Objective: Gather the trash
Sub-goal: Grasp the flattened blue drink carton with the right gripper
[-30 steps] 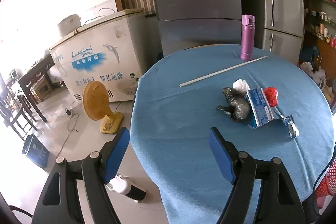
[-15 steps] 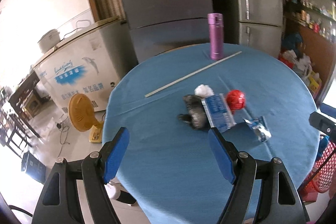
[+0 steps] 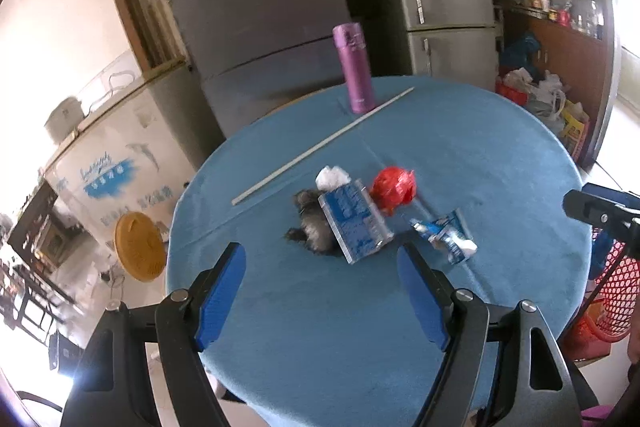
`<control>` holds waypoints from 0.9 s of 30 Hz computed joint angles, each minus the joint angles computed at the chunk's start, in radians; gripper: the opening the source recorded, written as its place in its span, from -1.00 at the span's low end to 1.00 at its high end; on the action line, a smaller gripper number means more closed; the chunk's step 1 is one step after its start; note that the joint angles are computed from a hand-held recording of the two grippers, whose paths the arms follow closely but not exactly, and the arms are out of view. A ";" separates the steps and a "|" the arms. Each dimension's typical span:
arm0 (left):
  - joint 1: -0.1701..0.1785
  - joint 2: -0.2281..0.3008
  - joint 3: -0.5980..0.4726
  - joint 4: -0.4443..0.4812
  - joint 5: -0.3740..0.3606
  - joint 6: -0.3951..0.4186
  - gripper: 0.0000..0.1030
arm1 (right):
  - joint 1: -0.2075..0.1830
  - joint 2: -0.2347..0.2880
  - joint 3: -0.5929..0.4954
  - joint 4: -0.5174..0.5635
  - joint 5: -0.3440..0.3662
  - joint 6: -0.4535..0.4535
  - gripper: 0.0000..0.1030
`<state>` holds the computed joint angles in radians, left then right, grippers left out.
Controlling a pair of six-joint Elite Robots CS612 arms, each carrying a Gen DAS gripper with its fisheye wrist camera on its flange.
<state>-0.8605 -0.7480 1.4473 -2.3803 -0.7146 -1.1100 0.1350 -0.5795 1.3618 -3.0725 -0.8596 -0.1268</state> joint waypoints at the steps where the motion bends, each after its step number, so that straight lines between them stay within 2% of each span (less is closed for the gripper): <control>1: 0.004 -0.005 0.012 -0.002 -0.012 -0.019 0.52 | 0.003 0.002 -0.008 0.033 0.005 -0.006 0.54; 4: 0.019 -0.024 0.058 -0.008 -0.059 -0.093 0.52 | 0.014 0.007 -0.026 0.107 -0.006 -0.026 0.53; 10: 0.041 -0.051 0.149 -0.036 -0.126 -0.206 0.52 | 0.049 0.020 -0.072 0.205 -0.077 -0.073 0.53; 13: 0.049 -0.060 0.184 -0.074 -0.147 -0.227 0.52 | 0.061 0.038 -0.109 0.253 -0.095 -0.076 0.53; 20: 0.061 -0.057 0.221 -0.150 -0.186 -0.235 0.52 | 0.085 0.111 -0.258 0.490 -0.136 -0.062 0.53; 27: 0.071 -0.047 0.237 -0.215 -0.222 -0.235 0.52 | 0.107 0.168 -0.358 0.584 -0.200 -0.082 0.54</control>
